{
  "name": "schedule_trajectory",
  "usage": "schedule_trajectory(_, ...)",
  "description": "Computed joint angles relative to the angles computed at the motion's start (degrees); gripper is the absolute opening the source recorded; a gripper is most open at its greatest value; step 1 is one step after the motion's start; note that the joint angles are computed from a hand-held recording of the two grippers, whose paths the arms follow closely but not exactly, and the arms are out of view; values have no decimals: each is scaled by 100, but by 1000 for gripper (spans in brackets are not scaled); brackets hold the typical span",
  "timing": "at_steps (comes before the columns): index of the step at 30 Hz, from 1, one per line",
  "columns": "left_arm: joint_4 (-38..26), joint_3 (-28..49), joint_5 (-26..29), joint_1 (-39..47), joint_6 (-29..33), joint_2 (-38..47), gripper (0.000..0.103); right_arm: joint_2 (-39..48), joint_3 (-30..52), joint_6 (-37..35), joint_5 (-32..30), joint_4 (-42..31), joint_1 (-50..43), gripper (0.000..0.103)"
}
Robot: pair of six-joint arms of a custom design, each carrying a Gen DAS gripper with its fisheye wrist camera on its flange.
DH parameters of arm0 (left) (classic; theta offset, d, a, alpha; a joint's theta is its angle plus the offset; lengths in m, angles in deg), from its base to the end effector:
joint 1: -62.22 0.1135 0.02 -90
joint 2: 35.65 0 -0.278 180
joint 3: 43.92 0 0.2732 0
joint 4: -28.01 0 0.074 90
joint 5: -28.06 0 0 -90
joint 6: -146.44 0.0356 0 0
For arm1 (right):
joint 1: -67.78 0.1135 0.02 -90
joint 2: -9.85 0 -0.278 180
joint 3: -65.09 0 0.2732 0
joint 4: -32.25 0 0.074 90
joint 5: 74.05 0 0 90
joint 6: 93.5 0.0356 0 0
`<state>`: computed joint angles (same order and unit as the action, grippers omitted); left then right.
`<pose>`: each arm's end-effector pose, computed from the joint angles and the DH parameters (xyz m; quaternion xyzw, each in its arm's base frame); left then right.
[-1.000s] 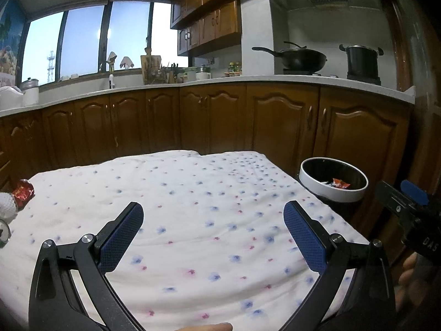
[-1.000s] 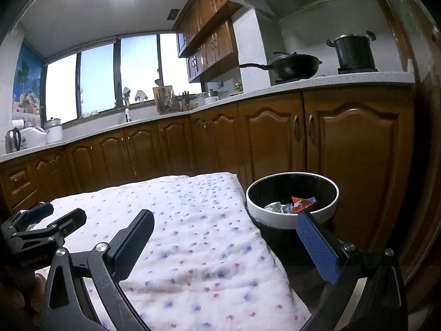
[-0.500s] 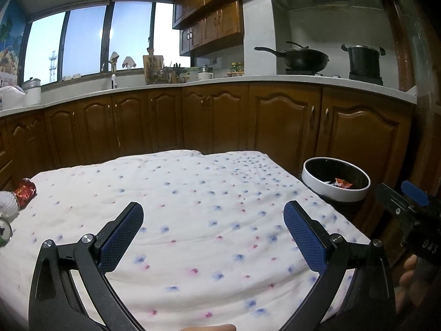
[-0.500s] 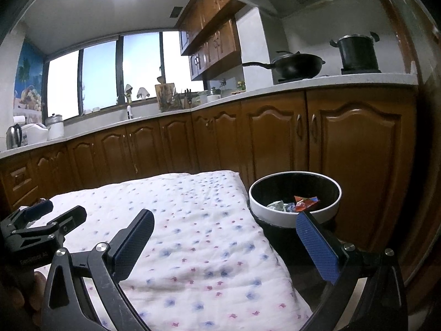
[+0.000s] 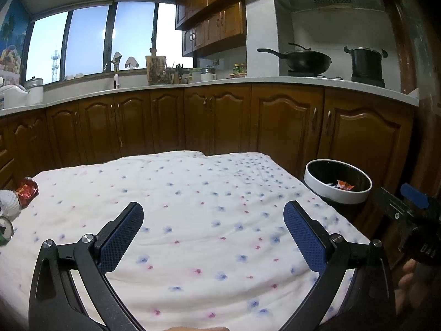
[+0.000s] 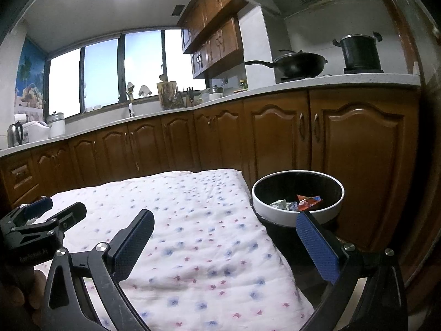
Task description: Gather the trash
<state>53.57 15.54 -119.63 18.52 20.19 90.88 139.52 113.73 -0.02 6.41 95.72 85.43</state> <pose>0.2822 -0.2281 0.0236 -0.1458 0.8099 0.1060 0.5582 0.3261 0.1099 0.0247 -0.1479 0.7918 0.1739 0.5666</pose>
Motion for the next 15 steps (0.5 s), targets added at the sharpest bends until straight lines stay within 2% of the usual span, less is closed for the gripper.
schedule_trajectory(15,-185,37,-147,-49,-63,-30,103,-49,-14,29,-66,-74,-39,103)
